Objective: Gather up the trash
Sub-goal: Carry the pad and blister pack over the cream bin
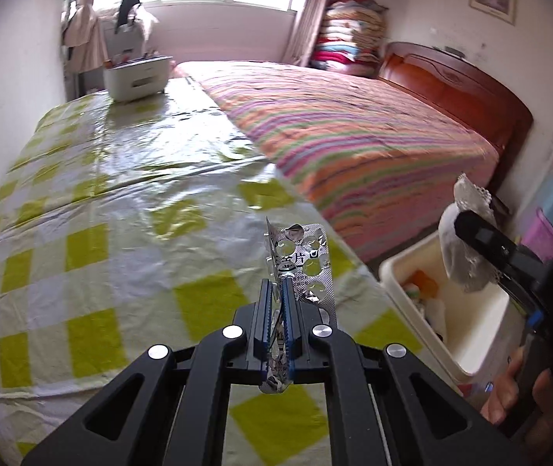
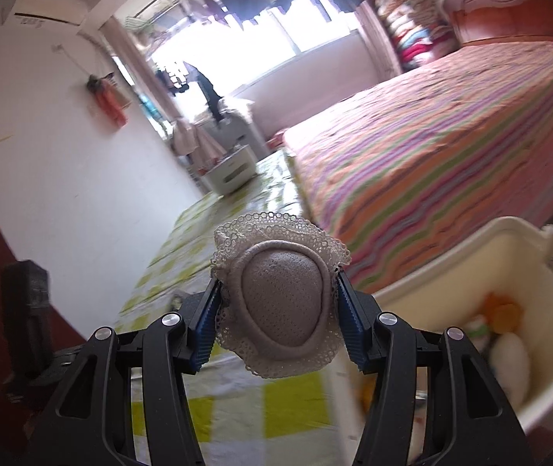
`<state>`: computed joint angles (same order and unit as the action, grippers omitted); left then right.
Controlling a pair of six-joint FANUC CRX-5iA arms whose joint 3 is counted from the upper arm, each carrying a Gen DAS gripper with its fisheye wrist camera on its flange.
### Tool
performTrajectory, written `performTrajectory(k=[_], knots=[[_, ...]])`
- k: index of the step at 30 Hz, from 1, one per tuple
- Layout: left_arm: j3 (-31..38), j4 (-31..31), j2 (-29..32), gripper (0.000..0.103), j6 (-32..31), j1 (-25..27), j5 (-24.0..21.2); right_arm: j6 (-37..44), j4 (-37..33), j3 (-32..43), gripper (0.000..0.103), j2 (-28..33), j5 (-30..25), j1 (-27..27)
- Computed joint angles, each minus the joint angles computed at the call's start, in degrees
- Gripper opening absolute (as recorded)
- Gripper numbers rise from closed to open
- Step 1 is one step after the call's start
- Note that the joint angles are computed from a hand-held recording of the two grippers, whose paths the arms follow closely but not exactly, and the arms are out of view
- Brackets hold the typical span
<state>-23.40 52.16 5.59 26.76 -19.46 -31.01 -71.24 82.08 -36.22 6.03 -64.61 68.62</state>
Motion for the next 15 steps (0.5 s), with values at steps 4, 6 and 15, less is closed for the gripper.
performTrajectory(k=[4, 6, 15], knots=[[-2.23, 2.36, -2.11, 0.006, -2.85, -2.51, 1.46, -0.09, -5.74, -0.06, 0.054, 0.24, -5.21, 2.99], [-3.63, 4.35, -3.33, 0.006, -4.55, -3.95, 2.46, -0.86, -7.76, -0.37, 0.054, 0.07, -7.66, 4.51], [-5.46, 2.87, -5.57, 0.006, -3.58, -8.45, 1.8, -4.57, -12.24, -0.62, 0.068, 0.37, -13.33, 7.75]])
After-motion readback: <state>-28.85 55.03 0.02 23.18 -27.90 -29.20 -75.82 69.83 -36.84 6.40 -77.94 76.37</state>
